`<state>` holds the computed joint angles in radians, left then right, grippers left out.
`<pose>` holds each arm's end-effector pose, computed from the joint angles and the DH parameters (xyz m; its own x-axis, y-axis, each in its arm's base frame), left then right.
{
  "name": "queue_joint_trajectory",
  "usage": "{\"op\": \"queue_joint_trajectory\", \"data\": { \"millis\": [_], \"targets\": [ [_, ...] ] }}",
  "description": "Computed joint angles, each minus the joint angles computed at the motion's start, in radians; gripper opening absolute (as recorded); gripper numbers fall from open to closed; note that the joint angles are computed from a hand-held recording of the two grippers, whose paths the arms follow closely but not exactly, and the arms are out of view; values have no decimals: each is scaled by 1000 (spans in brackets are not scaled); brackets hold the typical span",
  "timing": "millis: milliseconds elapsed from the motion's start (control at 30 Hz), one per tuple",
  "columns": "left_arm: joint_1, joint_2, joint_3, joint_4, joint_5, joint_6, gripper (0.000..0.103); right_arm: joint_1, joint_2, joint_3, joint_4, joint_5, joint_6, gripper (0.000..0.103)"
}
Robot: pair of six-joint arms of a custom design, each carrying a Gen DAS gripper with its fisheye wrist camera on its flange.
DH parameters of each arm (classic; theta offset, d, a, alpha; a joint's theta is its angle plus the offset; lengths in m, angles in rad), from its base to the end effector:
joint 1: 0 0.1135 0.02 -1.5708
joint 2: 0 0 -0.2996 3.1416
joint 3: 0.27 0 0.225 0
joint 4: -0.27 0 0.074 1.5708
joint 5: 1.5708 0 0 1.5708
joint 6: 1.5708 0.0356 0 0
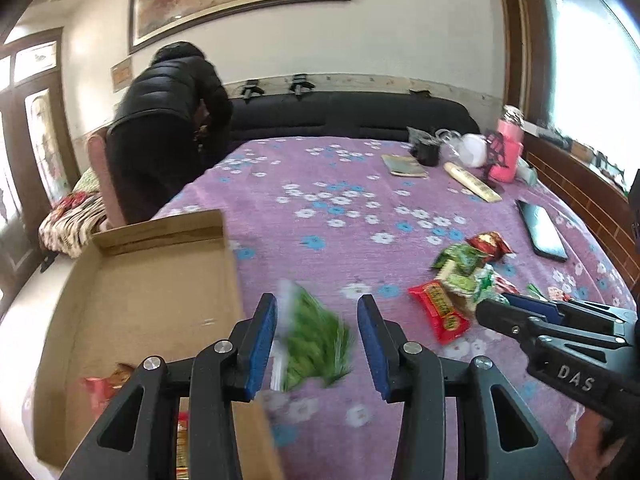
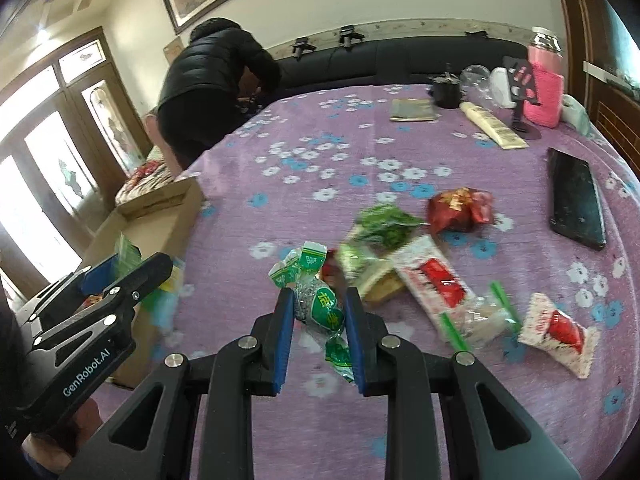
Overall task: Organize snacks
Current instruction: 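Carry the green bag and green-white candy over the cardboard box with both tools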
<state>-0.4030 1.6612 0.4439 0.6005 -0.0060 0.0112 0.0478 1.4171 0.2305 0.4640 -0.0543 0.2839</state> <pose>0.2465 -0.1048 0.1658 -0.5277 0.2372 -0.8156 0.3936 0.9192 0.0126 0.1929 0.0112 0.1586 -0.6589 0.2485 -0.7100 0.1002 0.9644 0.2446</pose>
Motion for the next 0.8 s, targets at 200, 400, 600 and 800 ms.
{"op": "queue_joint_trajectory", "data": {
  "millis": [200,400,600,800],
  "targets": [
    [192,-62,-31,-23,109,26,44,194,12,75,-51,47,73,24],
    [380,-68,-26,-46,225,48,44,380,61,164,-77,139,109,24],
    [374,-41,134,-295,356,116,56,310,30,139,-61,167,124,24],
    [211,98,393,-587,359,91,64,107,46,57,45,75,133,24]
  ]
}}
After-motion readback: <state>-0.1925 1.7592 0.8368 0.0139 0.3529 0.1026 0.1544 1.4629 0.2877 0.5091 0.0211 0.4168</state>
